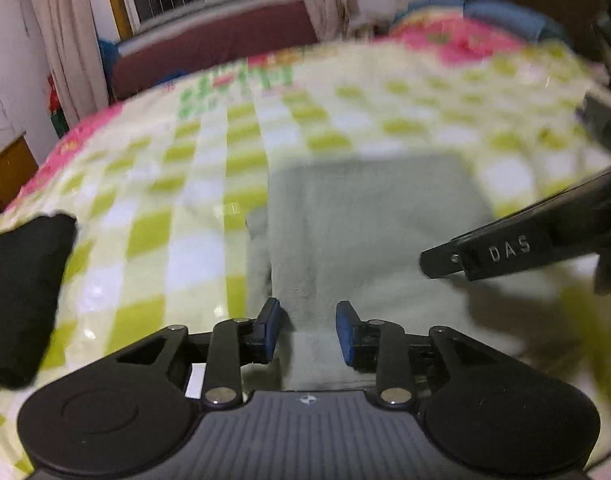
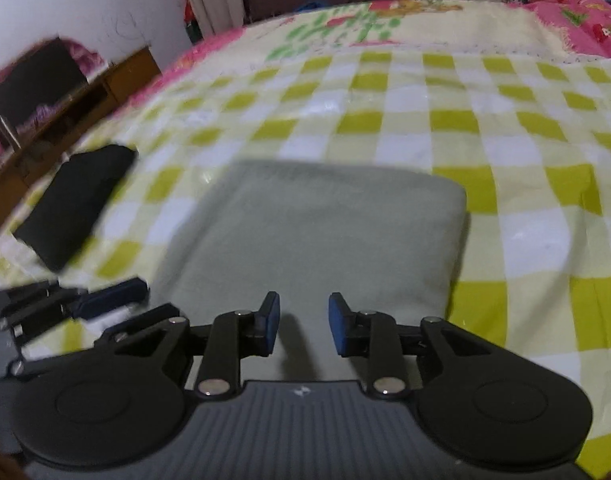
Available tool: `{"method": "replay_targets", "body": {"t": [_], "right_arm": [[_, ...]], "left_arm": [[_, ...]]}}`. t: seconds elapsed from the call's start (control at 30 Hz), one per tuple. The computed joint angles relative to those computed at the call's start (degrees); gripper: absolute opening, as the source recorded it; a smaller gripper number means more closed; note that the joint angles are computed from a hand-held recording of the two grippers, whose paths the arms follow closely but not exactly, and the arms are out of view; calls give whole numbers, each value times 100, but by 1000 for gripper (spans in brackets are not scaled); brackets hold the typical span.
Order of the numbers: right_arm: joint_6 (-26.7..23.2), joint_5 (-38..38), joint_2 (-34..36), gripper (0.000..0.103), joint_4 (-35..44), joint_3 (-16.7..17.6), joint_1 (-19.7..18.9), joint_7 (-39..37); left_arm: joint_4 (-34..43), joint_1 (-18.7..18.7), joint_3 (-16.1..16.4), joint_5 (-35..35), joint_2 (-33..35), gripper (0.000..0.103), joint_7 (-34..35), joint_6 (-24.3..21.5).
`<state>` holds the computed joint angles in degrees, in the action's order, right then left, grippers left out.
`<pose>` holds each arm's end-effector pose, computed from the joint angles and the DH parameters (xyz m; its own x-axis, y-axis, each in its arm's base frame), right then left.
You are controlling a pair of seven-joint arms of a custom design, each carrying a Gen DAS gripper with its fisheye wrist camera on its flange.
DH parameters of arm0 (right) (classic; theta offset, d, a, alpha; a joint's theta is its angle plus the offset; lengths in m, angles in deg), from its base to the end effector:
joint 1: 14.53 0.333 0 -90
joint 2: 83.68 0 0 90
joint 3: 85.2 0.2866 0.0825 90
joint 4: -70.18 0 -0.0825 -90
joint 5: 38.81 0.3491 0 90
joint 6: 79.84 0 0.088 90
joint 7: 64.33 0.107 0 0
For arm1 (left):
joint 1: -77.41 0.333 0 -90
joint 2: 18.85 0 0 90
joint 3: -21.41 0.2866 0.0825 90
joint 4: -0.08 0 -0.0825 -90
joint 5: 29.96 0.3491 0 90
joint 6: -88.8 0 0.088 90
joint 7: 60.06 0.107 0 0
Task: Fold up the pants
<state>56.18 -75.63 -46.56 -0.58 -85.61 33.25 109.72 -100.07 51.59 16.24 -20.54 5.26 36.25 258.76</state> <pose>0.4948 0.5300 0.4323 -0.1725 -0.9467 -0.2719 -0.7342 0.3076 -0.6053 0.5685 -0.3446 0.4214 -0.6369 -0.7504 -0.1766 -0.4583 0.5527 -0.6960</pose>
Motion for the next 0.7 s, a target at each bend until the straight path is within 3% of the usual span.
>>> {"method": "replay_targets", "body": {"t": [0.07,0.1,0.23,0.3,0.37,0.5,0.7], "right_arm": [[-87,246,276,24,258,99,-151,-334],[-51,223,305,23,257,40,-148,-356],[-452,413,704,22,1009,-61,-200,-753],[-532,542,709,20,1052,-86,-220,-778],[-606,382,474,27,810,-216,-47,-576],[-890,-305,-35,27,275,-336,363,-106],[-1171,-588,-448,27,-205,33,455,344]], "left_arm": [[153,-409,475,445,171,52,-321,44],[367,-453,510,480,287,52,-402,-127],[1394,-326,330,267,853,58,-655,-871],[1505,-304,294,271,873,58,-798,-1013],[1111,-327,337,421,599,58,-989,-730],[108,-545,607,992,-70,58,-1488,-153],[-808,-424,478,1306,-688,58,-1862,250]]}}
